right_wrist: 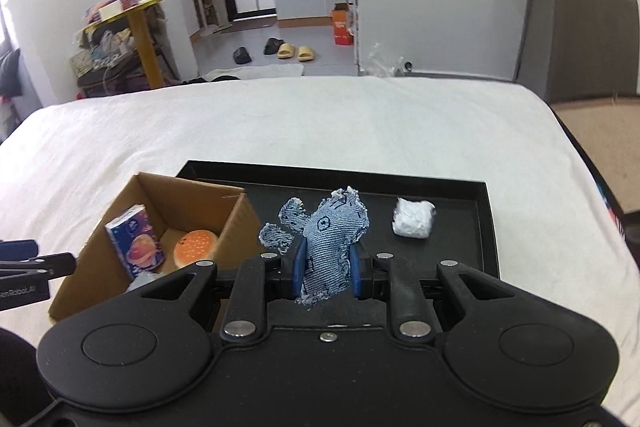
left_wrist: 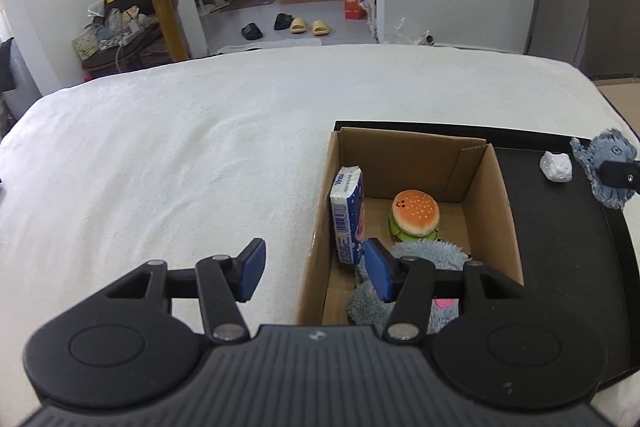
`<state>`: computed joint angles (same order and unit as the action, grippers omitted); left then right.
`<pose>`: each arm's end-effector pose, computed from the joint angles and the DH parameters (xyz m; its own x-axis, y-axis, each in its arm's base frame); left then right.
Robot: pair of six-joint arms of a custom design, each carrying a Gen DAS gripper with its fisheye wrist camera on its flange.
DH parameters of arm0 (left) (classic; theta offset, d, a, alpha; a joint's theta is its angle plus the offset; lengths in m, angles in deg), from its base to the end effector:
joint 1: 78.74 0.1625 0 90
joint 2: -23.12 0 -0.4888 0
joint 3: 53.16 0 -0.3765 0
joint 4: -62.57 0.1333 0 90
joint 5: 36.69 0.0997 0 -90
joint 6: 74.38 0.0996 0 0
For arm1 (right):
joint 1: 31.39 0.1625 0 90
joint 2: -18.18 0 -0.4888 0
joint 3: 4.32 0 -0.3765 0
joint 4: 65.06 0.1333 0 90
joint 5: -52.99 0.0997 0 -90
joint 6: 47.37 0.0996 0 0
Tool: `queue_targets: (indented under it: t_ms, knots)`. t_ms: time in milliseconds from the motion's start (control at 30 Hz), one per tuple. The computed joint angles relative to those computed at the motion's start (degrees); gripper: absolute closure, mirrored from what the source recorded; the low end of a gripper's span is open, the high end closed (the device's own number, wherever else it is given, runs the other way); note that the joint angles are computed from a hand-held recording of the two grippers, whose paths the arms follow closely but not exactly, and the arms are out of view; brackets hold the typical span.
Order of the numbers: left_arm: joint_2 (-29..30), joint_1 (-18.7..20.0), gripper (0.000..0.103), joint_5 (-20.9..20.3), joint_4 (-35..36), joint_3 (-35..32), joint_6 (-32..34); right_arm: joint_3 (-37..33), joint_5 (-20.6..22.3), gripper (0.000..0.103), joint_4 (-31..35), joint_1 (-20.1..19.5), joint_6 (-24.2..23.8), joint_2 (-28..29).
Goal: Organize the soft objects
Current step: 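Lift the denim plush with the right gripper toward the box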
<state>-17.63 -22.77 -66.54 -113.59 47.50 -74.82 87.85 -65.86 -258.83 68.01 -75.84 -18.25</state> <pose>-0.1931 -0.6785 0.1554 -0.6310 -0.0451 -0.7745 0.4971 0.7430 -0.4482 0.2044 -0.7129 0.1574 -0.7591 -0.1291 0.6381 -0.5359 0.6805 -0.4998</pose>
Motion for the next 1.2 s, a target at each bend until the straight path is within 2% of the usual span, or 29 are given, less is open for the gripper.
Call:
queue_targets:
  t_ms: [367,633,767,967,1100,1200]
  knots:
    - [-1.7,2.1,0.055,-6.1,-0.6,2.0,-0.5,-1.3,0.7,0.081,3.7,2.5,-2.4,1.0]
    - [-2.3,3.6,0.072,-8.7,4.5,1.0,-3.7,-4.1,0.7,0.080,6.9,3.8,-3.5,3.2]
    - [-2.6,4.6,0.074,-10.6,7.6,0.4,-4.8,-6.3,0.0,0.080,8.7,4.5,-3.8,4.8]
    - [-2.4,5.0,0.094,-9.2,7.0,0.7,-5.6,-8.9,-1.7,0.080,10.0,5.3,-4.7,7.3]
    - [-3.0,5.8,0.094,-10.5,7.8,0.5,-8.4,-10.4,-3.5,0.079,9.9,5.8,-5.5,8.9]
    - [-3.0,5.8,0.094,-10.7,6.7,0.8,-7.4,-11.0,-4.2,0.079,9.6,6.0,-6.2,9.5]
